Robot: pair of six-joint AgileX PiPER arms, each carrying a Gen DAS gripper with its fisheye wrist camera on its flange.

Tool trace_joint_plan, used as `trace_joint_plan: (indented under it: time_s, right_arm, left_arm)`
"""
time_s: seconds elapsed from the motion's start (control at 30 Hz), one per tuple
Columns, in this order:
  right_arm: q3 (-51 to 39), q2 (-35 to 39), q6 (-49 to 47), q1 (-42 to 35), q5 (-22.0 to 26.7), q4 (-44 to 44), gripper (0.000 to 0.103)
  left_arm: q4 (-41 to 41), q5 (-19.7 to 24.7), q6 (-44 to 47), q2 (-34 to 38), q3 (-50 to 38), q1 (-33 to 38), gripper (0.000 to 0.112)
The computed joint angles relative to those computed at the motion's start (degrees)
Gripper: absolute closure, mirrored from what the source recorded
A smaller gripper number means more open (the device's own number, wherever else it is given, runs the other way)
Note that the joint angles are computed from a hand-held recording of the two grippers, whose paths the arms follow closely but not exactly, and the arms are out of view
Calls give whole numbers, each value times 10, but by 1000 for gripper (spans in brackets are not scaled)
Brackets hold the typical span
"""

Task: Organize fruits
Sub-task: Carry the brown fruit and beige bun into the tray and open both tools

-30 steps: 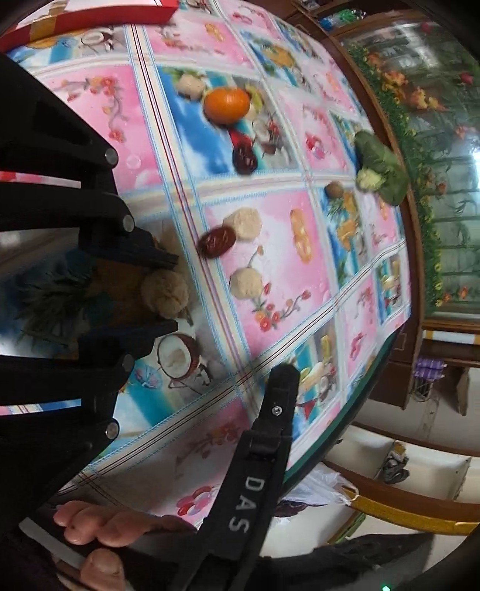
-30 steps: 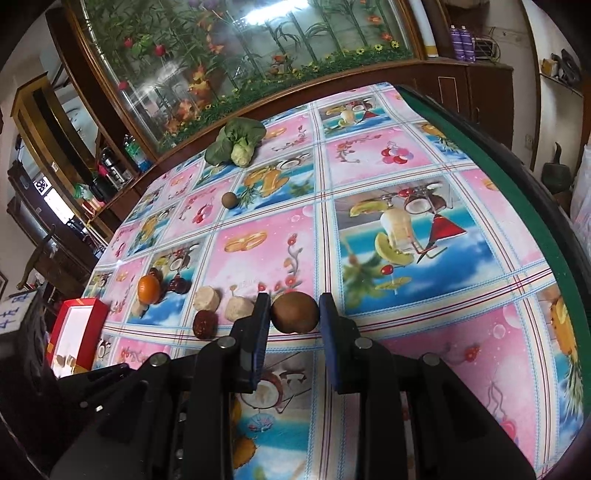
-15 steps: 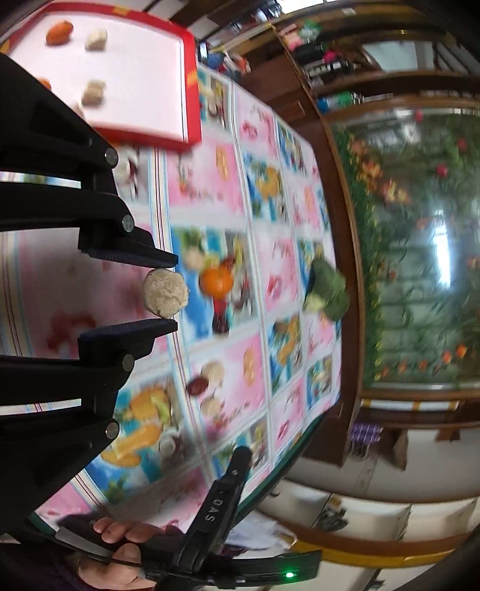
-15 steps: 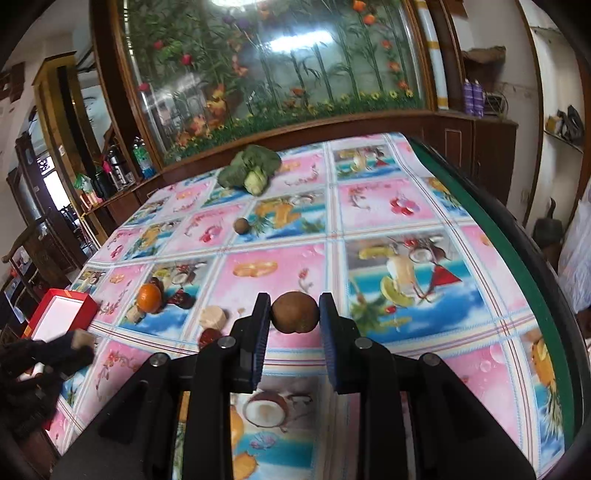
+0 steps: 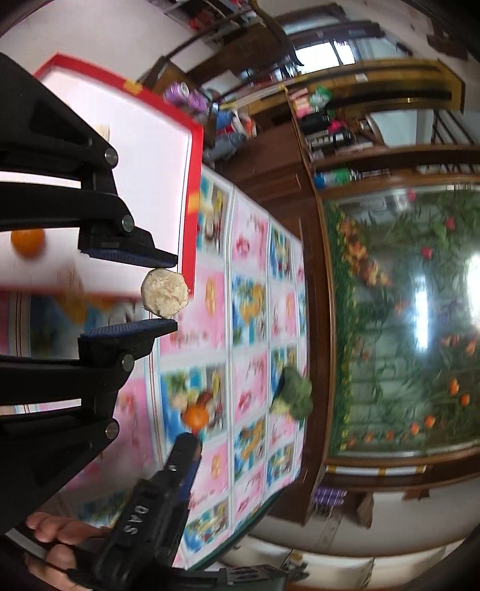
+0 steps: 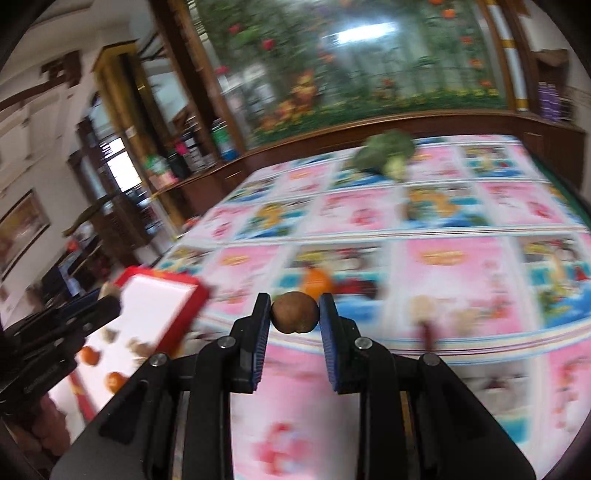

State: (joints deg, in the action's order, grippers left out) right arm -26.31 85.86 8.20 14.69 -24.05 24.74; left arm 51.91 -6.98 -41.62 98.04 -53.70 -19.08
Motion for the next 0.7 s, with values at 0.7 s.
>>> trace_joint_plan:
  time_s: [0.7]
  right_arm:
    - [-339, 228, -321, 165, 144, 281, 74]
  left_arm:
    - [422, 2, -420, 115, -102, 150, 85]
